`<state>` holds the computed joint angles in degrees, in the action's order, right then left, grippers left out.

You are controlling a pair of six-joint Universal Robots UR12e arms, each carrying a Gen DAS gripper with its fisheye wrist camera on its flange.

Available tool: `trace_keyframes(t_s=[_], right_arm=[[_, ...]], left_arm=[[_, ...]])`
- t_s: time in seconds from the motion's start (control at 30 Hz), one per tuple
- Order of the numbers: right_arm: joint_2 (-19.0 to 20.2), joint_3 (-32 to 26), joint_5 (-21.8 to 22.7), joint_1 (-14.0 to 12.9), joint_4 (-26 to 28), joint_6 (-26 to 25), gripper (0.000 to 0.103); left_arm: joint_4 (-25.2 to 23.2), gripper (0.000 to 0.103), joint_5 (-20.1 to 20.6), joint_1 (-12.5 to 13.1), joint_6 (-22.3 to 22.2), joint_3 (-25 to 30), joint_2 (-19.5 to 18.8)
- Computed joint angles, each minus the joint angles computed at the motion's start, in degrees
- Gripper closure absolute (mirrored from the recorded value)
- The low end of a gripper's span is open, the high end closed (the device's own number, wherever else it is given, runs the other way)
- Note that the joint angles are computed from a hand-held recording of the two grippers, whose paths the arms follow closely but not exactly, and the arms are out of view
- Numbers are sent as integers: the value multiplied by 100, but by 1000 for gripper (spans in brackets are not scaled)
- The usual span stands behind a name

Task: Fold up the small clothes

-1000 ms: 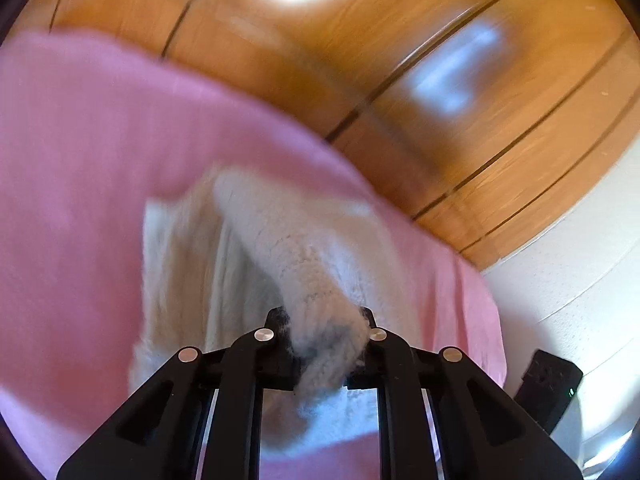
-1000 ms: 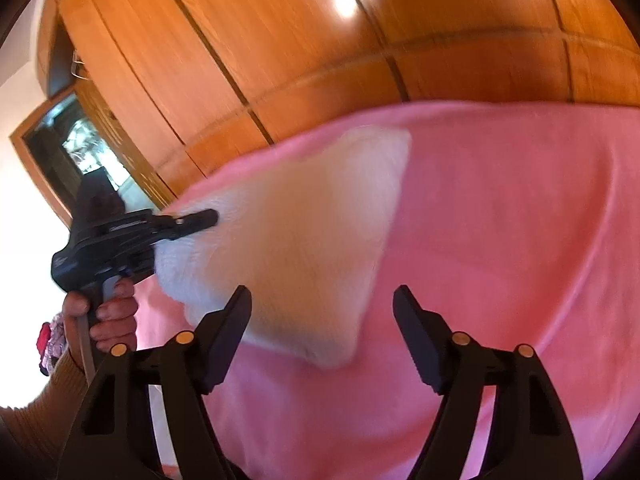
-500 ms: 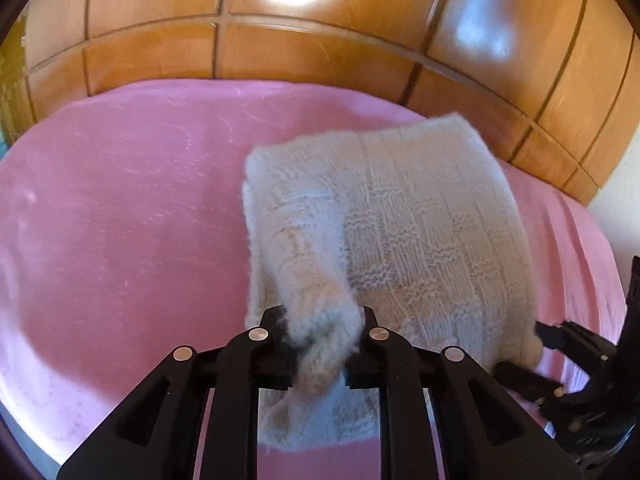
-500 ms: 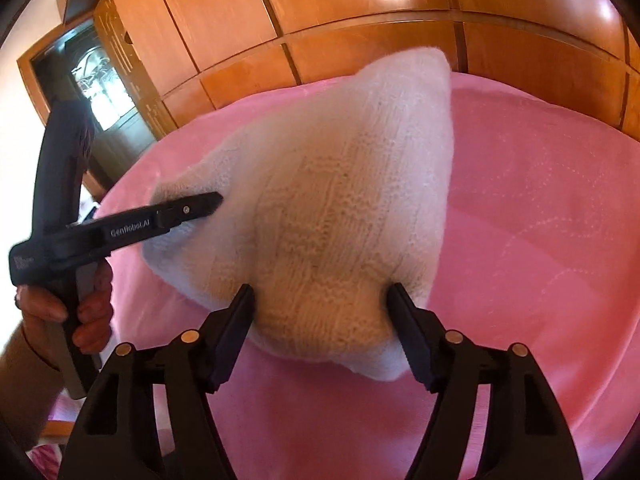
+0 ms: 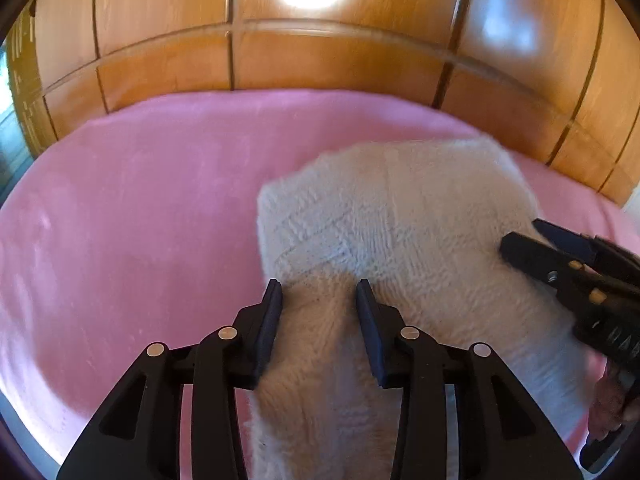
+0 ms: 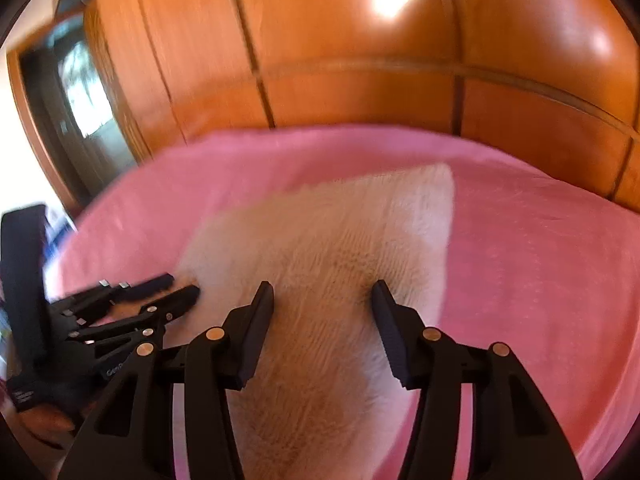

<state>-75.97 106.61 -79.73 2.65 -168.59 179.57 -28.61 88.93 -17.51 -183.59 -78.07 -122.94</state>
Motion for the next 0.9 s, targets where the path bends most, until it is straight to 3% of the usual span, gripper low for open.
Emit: trace_keyframes(t_s=[0.07,0.17,0.2,0.37,0.43,0.57,0.7,0.9], right_arm=[[46,87,-461,166,-337,-282,51],[8,155,-405,128,-421,-158,49],[-3,163,-352,113,-436,-108,47],[74,102,-324,150,-571,-82,34],[65,74,-197,136,-510,-113,16],[-26,119,-100,110,-406,-202,6],[-131,196,347,-90,-236,119,3],[-113,264,1739,-671,-87,1338,3]], left_arm=[[70,61,-151,62,-153,-98,40],[106,40,-186,133,-418,-166,121],[177,38,-199,152,-430,-196,145],[155,32,-421,173,-242,-250,203],[191,31,-481,168,-206,-287,227],[228,31,-516,171,-171,-307,231],[202,31,-567,181,-121,-305,225],[106,31,-910,267,-70,-278,183]])
